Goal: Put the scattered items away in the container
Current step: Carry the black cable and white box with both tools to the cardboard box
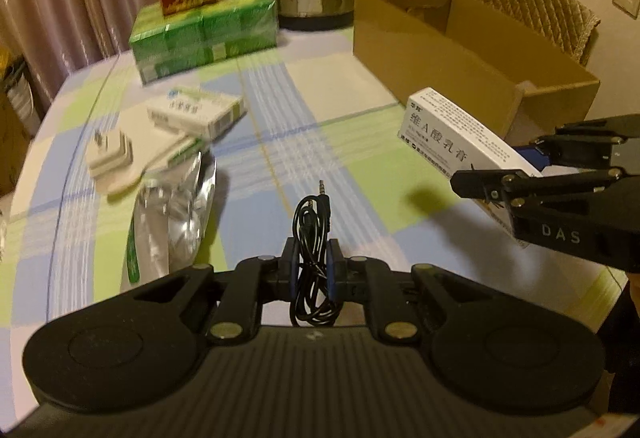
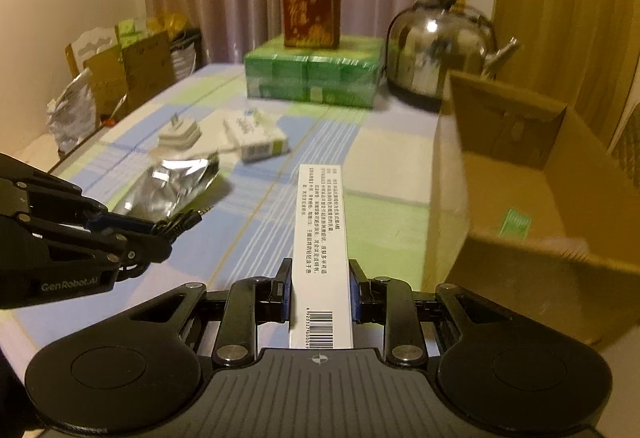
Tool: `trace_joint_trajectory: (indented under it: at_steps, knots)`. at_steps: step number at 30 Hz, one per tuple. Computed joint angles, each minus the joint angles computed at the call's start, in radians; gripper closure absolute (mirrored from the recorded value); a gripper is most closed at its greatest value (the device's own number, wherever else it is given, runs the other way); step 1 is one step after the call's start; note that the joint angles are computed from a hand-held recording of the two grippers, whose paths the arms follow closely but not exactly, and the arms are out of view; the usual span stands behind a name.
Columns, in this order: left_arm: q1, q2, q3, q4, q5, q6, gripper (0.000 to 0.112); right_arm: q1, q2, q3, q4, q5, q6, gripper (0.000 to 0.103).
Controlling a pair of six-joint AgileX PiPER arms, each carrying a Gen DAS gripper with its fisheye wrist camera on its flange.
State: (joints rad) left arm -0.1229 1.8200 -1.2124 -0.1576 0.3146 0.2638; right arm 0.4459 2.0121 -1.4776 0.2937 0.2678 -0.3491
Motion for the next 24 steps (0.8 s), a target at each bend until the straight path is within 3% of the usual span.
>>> trace_joint_trajectory:
  at_steps: [11, 24]
  knots:
    - [-0.111, 0.069, -0.258, 0.057, 0.074, -0.07, 0.102, -0.093, -0.041, -0.063, -0.06, -0.017, 0.062, 0.08]
    - [-0.247, 0.363, -0.833, 0.025, 0.283, -0.084, 0.102, -0.271, 0.039, -0.261, -0.117, 0.05, 0.102, 0.08]
